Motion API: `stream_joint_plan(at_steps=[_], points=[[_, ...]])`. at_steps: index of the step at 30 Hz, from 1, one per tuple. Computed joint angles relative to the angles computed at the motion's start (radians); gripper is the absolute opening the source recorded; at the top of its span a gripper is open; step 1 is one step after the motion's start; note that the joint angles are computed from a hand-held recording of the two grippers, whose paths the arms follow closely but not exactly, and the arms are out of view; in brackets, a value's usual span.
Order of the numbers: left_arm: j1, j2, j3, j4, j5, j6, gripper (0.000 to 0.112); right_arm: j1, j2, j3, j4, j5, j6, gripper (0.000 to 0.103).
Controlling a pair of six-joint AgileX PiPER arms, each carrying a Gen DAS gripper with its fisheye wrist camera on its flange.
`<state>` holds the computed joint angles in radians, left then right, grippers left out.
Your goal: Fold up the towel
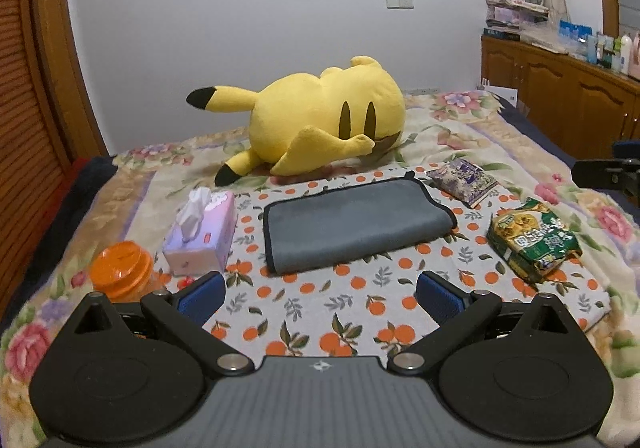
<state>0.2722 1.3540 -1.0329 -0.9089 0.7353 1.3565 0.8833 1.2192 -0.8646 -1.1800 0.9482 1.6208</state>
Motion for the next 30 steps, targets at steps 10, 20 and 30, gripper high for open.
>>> stream_joint_plan(at_steps=[10,20,30], points=[[0.114,-0.070,0.121,-0.062,0.061,0.130,0.103,0.156,-0.006,0.049,-0.003,0.115,0.101,0.103],[0.215,-0.107,0.224,-0.083,0.103,0.232,0.103,0.297,0.013,0.091,0.004,0.202,0.224,0.103],[0.257,-0.118,0.273,-0.077,0.117,0.243,0.103,0.381,0.063,0.122,0.008,0.241,0.329,0.103]])
